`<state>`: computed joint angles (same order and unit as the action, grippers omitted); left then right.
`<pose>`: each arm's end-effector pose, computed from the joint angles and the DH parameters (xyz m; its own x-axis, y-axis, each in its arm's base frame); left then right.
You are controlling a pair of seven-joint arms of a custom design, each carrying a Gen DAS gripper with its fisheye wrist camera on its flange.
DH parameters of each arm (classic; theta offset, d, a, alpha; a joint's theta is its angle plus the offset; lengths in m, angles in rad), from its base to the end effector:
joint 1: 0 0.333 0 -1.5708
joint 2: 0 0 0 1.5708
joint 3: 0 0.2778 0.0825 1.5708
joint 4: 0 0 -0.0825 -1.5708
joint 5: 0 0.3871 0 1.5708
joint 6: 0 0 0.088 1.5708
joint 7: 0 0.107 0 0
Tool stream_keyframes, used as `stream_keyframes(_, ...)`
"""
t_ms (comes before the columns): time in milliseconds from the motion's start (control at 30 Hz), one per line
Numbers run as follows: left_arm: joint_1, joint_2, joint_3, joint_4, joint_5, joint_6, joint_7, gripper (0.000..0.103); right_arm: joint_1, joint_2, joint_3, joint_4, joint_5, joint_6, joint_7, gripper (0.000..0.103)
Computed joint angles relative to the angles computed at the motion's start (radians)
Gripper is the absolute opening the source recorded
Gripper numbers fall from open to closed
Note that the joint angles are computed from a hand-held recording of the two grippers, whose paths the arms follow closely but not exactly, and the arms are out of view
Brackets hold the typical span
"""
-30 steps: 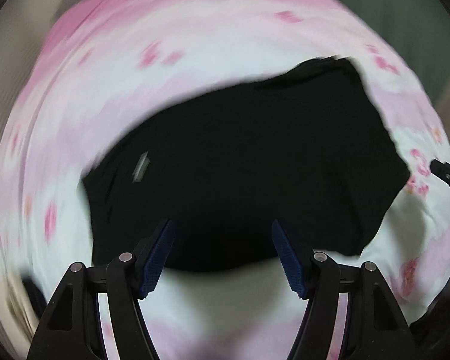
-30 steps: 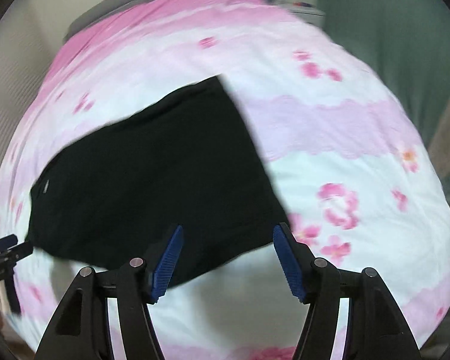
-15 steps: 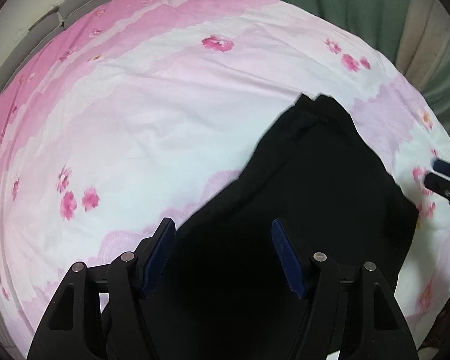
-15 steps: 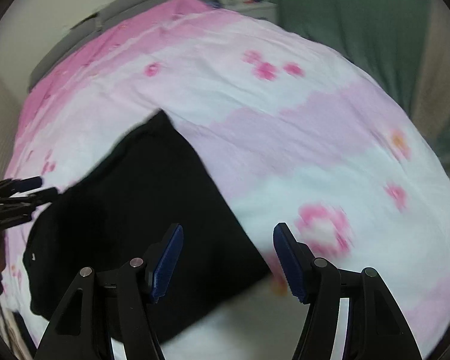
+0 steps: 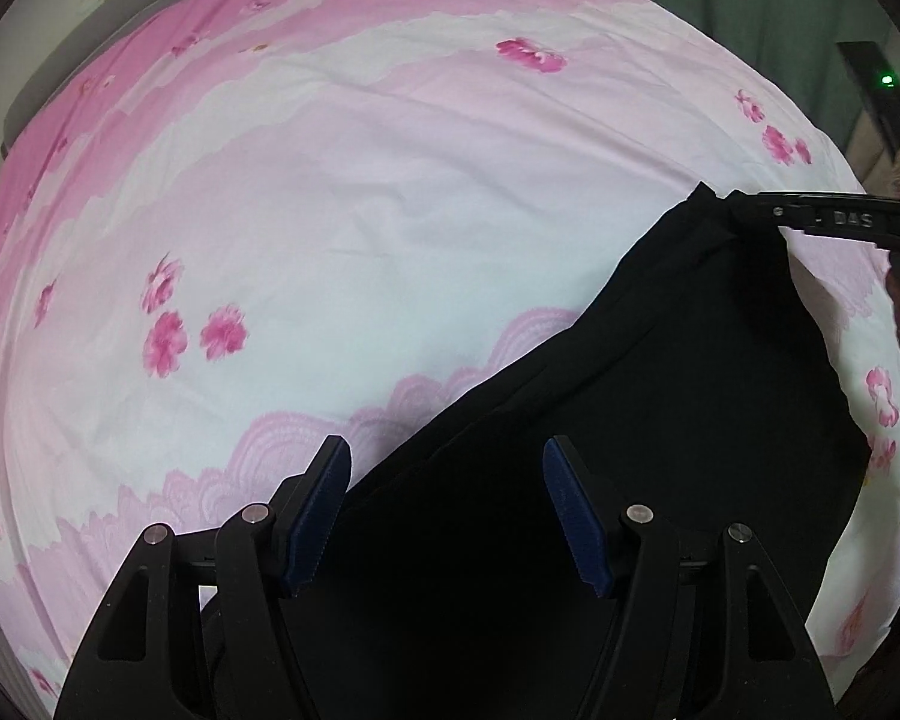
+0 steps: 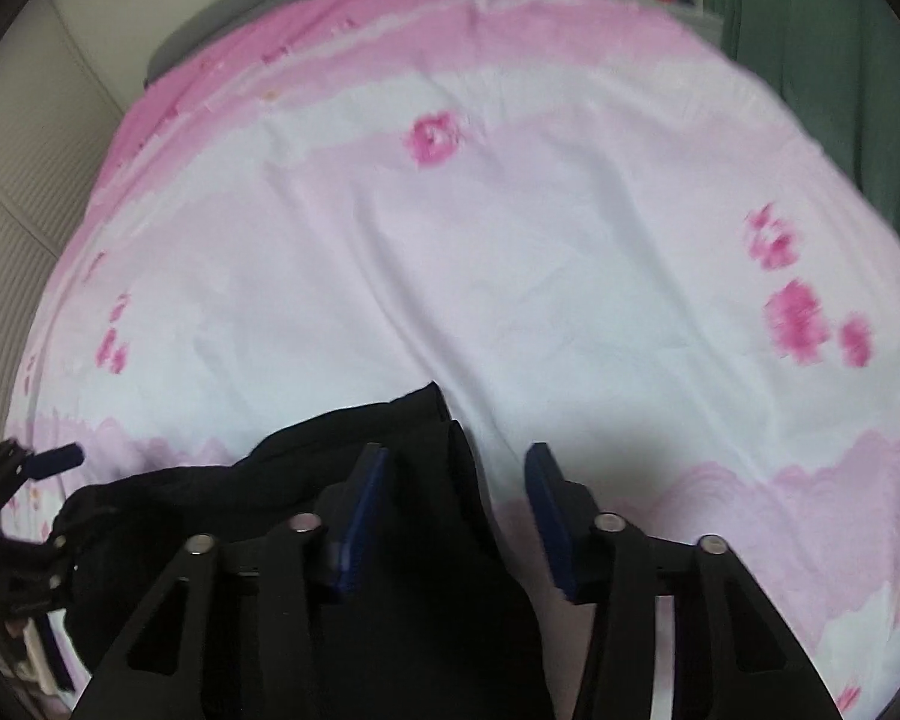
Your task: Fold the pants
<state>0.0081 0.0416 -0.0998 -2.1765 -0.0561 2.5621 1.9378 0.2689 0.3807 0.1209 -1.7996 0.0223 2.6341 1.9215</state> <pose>0.5691 -0.0513 0.3685 -0.3915 -0.9171 -0.0750 -0.8577 0.3932 -0.3313 0.6228 0.2482 0.3504 0.0464 -0.9766 -0.2101 -0.9196 0.0404 -0.3907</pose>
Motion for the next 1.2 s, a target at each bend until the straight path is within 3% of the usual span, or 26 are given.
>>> stream_keyframes(67, 0.003, -0.007, 0.003, -0.009, -0.003, 0.002, -0.002, 0.066, -0.005, 0.023, 0.007, 0.019, 0.011, -0.003, -0.01, 0.039)
stream_keyframes(100, 0.004, -0.01, 0.004, -0.012, -0.004, 0.001, -0.006, 0.066, -0.013, 0.04, 0.018, 0.038, 0.026, -0.016, -0.032, 0.02)
stream_keyframes(133, 0.006, -0.015, 0.005, -0.017, -0.005, 0.0, -0.007, 0.066, -0.013, 0.05, 0.02, 0.051, 0.027, -0.031, -0.041, 0.012)
stream_keyframes(233, 0.012, -0.035, 0.009, -0.043, 0.017, 0.023, -0.02, 0.066, 0.024, 0.052, -0.008, 0.064, -0.04, -0.027, -0.03, 0.004)
stream_keyframes(367, 0.028, -0.046, 0.018, -0.063, 0.067, 0.035, -0.075, 0.066, 0.051, 0.047, -0.042, 0.078, -0.114, 0.018, 0.033, 0.003)
stream_keyframes(467, 0.045, -0.062, 0.026, -0.081, 0.099, 0.032, -0.128, 0.066, 0.096, 0.101, -0.095, 0.171, -0.218, -0.075, 0.127, 0.004)
stream_keyframes(533, 0.06, -0.1, 0.034, -0.11, 0.084, 0.041, -0.14, 0.066, 0.104, 0.1, -0.103, 0.178, -0.255, -0.112, 0.172, 0.013)
stream_keyframes(567, 0.067, -0.13, 0.04, -0.135, 0.057, 0.055, -0.126, 0.066, 0.108, 0.082, -0.104, 0.16, -0.269, -0.109, 0.197, 0.029)
stream_keyframes(633, 0.084, -0.199, 0.055, -0.191, 0.005, 0.074, -0.092, 0.066, 0.132, 0.021, -0.114, 0.095, -0.337, -0.066, 0.257, 0.05)
stream_keyframes(667, 0.094, -0.233, 0.062, -0.219, -0.011, 0.081, -0.076, 0.066, 0.153, -0.013, -0.123, 0.063, -0.39, -0.055, 0.3, 0.056)
stream_keyframes(800, 0.148, -0.366, 0.105, -0.325, -0.053, 0.08, 0.009, 0.066, 0.199, -0.115, -0.087, -0.005, -0.511, -0.06, 0.376, 0.057)
stream_keyframes(933, 0.237, -0.42, 0.154, -0.378, -0.071, 0.05, 0.089, 0.066, 0.23, -0.164, -0.018, -0.04, -0.511, -0.056, 0.388, 0.062)
stream_keyframes(1067, 0.299, -0.406, 0.202, -0.377, -0.124, 0.0, 0.152, 0.066, 0.303, -0.114, 0.023, 0.016, -0.538, -0.116, 0.42, 0.063)
stream_keyframes(1200, 0.32, -0.348, 0.223, -0.342, -0.204, -0.049, 0.216, 0.066, 0.332, -0.022, 0.075, 0.105, -0.378, -0.174, 0.386, 0.063)
